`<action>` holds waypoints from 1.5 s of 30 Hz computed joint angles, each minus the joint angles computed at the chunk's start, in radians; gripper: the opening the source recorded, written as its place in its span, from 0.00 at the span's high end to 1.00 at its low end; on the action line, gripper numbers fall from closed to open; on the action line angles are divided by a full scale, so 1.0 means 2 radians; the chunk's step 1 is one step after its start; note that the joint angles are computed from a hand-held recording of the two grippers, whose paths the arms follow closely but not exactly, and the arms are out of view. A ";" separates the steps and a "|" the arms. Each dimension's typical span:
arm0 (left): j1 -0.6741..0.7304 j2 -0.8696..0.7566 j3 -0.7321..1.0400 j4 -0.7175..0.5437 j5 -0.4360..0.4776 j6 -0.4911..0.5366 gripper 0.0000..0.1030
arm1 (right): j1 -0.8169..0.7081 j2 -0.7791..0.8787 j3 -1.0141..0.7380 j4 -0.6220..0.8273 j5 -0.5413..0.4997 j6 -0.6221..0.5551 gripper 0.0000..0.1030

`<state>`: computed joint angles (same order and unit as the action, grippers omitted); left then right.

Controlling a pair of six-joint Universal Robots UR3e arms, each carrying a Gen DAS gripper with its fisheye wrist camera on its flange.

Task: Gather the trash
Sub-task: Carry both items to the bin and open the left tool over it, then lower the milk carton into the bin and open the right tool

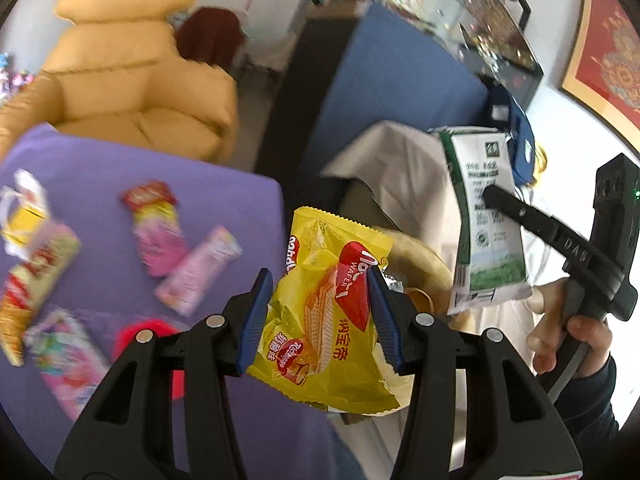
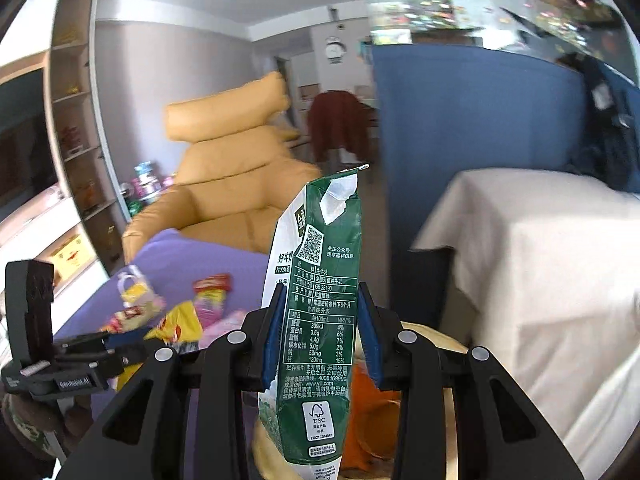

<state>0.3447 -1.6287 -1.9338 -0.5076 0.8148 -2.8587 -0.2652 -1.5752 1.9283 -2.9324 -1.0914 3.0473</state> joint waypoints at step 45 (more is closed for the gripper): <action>-0.131 -0.184 0.167 0.057 0.078 -0.068 0.27 | -0.074 0.049 0.061 -0.063 0.030 0.010 0.68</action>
